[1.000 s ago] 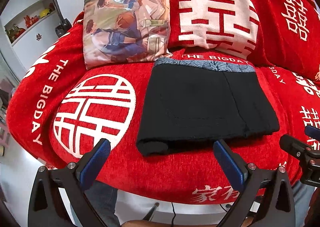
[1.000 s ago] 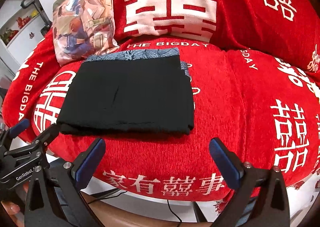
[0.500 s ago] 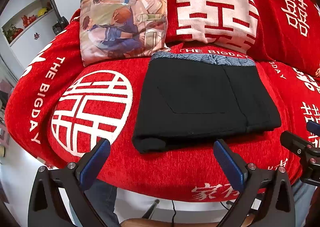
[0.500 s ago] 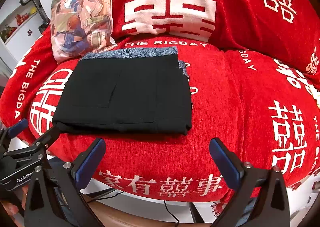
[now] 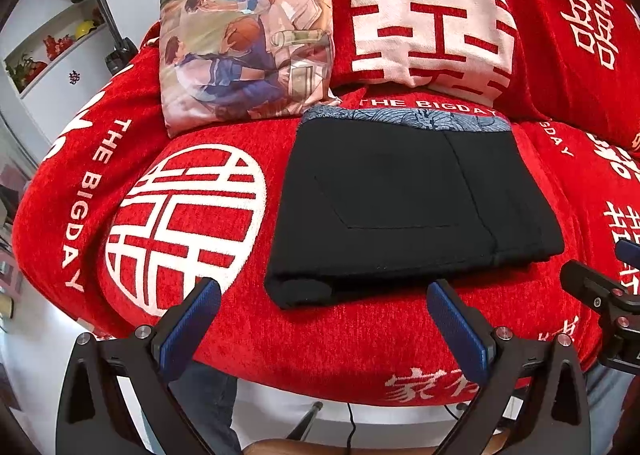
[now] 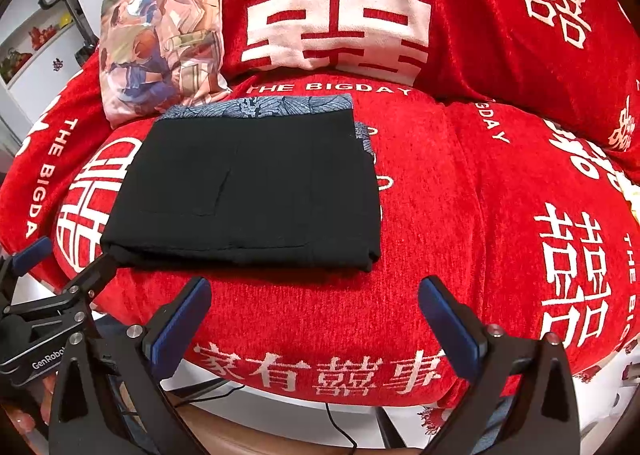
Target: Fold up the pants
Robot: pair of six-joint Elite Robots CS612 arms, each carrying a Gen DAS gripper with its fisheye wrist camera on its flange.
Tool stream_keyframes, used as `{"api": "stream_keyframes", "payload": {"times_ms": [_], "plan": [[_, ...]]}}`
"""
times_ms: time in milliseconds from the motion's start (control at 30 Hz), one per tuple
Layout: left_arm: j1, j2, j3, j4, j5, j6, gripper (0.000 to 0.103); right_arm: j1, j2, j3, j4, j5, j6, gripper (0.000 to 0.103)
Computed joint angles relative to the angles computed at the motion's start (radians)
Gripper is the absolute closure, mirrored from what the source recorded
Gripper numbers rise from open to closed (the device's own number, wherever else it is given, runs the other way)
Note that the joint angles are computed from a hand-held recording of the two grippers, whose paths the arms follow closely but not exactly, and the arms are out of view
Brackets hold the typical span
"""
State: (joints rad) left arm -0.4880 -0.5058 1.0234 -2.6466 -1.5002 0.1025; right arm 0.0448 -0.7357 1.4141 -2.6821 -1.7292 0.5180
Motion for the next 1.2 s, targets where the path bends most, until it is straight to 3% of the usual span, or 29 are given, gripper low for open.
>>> {"api": "stream_keyframes", "payload": {"times_ms": [1200], "plan": [[-0.005,0.001,0.005,-0.027,0.015,0.027,0.0,0.001,0.003,-0.001,0.01,-0.005,0.005,0.0]]}}
